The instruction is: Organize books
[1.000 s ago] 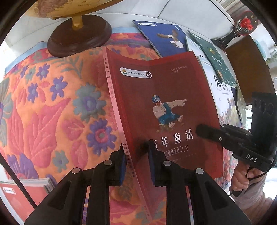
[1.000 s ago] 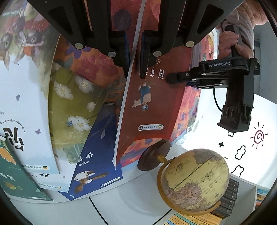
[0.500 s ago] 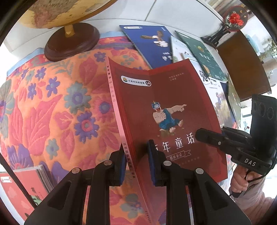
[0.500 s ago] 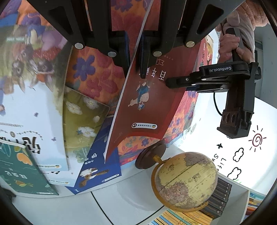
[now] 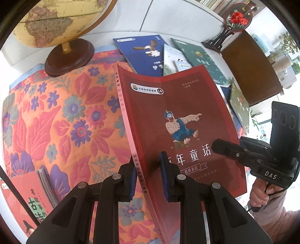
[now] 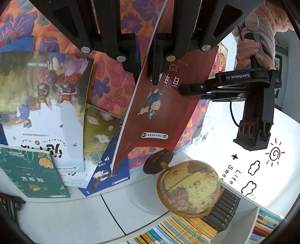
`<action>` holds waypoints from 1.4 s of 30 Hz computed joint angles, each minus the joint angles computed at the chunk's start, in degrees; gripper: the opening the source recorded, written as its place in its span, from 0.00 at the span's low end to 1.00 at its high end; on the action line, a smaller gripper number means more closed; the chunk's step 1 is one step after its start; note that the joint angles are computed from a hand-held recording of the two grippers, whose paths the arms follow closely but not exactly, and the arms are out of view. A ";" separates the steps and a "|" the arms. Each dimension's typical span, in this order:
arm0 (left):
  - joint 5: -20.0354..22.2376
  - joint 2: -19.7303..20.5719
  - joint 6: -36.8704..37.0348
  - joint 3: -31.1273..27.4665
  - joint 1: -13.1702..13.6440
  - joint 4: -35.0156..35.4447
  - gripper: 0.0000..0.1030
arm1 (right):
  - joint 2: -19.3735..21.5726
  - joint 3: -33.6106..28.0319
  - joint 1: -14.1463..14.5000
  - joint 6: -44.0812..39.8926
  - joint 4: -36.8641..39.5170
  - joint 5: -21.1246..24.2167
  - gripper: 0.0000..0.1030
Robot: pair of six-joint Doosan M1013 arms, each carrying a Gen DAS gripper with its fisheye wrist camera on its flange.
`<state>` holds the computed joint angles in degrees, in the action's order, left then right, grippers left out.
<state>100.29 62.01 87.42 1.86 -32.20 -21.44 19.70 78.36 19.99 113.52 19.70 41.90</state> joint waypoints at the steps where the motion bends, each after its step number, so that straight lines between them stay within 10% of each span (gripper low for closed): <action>1: -2.59 -2.40 0.95 4.85 0.04 0.03 0.19 | -0.10 -0.14 0.14 0.05 -0.33 0.13 0.10; 19: -16.16 -16.89 4.81 29.48 3.31 -0.91 0.20 | 1.90 -6.96 4.29 -2.15 -2.26 3.92 0.11; 42: -22.61 -25.05 5.18 42.10 9.66 -0.90 0.22 | 10.63 -21.15 9.13 -5.55 -0.36 8.51 0.12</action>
<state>77.68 36.96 92.59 43.96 -22.54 -22.34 30.34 57.21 29.12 107.97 19.34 50.41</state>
